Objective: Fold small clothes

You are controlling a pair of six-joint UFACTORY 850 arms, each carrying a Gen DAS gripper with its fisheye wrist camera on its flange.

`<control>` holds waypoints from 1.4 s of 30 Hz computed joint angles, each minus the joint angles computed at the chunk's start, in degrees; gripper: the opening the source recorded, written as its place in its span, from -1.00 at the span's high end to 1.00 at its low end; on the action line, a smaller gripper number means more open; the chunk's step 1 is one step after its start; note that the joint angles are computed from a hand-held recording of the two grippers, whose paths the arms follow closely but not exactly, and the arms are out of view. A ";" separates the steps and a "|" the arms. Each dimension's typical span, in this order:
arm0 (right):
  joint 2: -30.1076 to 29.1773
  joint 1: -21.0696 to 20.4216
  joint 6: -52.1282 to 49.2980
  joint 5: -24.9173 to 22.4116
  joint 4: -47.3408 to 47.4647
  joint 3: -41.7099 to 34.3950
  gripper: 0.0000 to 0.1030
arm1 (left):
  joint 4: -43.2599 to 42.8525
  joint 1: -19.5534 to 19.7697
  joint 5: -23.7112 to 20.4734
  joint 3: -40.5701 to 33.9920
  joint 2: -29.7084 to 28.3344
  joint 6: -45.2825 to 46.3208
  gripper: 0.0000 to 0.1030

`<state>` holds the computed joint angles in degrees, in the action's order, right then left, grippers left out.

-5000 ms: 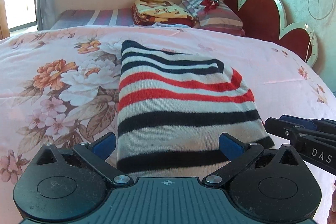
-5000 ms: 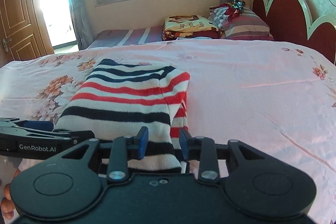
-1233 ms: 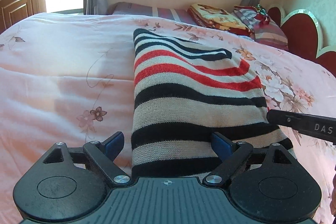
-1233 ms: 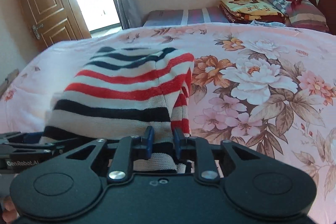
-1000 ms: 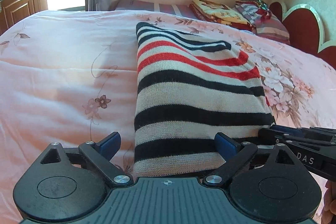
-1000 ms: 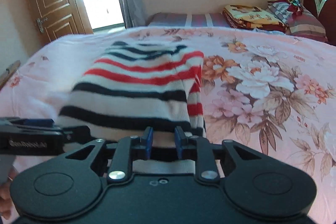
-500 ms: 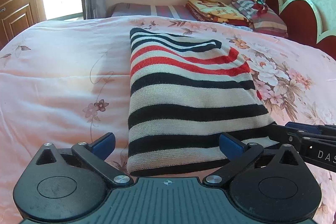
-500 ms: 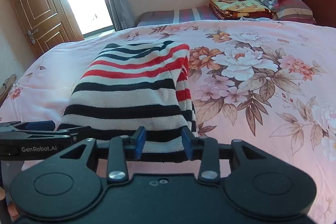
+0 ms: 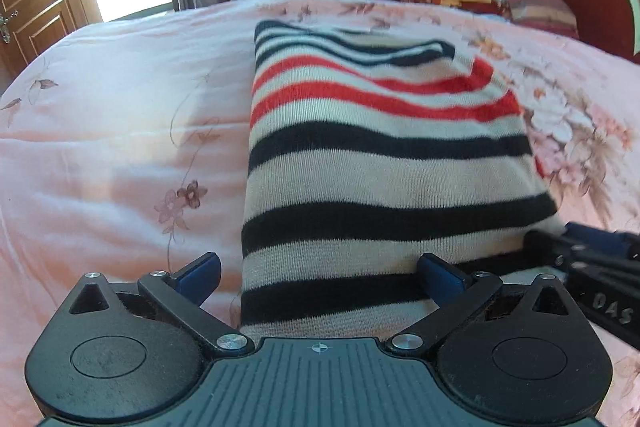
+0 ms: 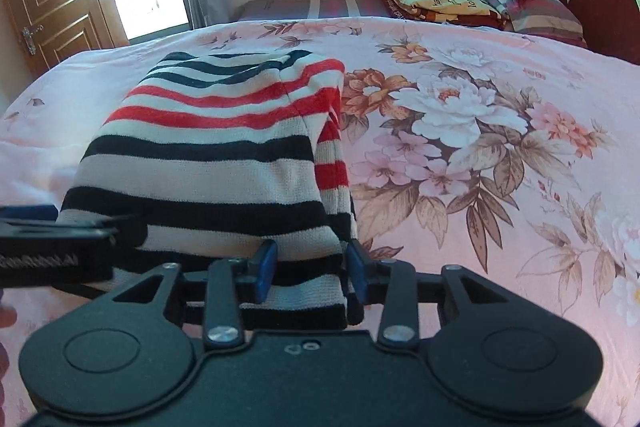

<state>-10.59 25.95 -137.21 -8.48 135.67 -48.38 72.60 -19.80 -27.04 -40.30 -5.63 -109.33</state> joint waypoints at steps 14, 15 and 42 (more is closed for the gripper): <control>7.11 -3.70 22.94 -4.81 -22.13 5.04 0.14 | -1.52 -8.62 -17.19 0.80 1.84 -7.43 -1.00; 8.42 -4.26 26.00 -5.71 -25.80 5.71 0.12 | -2.72 -9.12 -16.77 1.35 3.32 -6.99 -1.00; 57.09 -38.99 49.64 -42.24 -68.18 24.08 -0.96 | -27.34 -57.69 -61.00 -7.26 14.13 -20.83 -1.00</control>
